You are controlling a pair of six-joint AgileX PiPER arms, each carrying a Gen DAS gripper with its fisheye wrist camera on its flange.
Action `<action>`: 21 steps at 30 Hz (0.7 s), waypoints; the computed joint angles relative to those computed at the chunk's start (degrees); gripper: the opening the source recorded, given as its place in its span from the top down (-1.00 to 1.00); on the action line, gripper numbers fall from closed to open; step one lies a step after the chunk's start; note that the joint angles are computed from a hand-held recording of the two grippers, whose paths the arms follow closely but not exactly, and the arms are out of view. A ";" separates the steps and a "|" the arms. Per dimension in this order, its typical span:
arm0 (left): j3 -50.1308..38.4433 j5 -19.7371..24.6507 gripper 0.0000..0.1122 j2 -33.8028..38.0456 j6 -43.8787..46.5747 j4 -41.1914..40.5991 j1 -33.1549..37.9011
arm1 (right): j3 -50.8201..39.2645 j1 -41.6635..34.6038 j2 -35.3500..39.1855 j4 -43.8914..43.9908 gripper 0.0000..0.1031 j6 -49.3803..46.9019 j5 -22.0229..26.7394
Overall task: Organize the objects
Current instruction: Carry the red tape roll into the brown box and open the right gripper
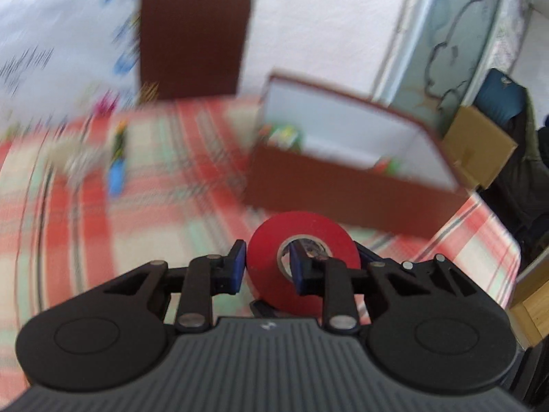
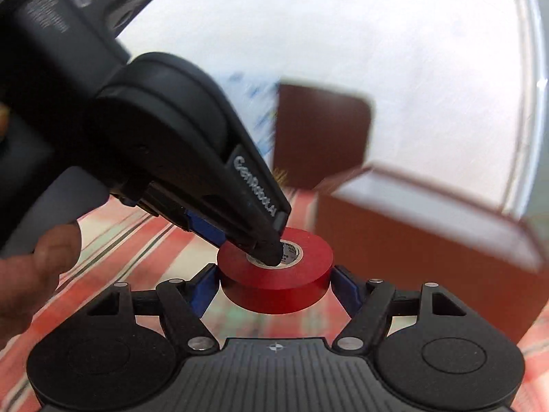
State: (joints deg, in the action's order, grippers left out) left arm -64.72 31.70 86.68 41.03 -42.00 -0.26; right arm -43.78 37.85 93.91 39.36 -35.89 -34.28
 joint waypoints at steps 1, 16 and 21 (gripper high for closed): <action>-2.52 -0.38 0.48 1.07 -1.32 0.94 -1.90 | -0.32 -1.96 -0.49 -1.30 -0.36 0.48 -0.20; -37.89 -2.91 0.19 27.66 -29.36 27.28 -19.72 | -20.33 -23.85 11.51 1.58 -0.54 -6.93 11.78; -31.67 -5.12 0.18 24.35 -26.33 25.16 -18.63 | -14.70 -22.99 10.02 -3.61 -0.47 2.34 5.13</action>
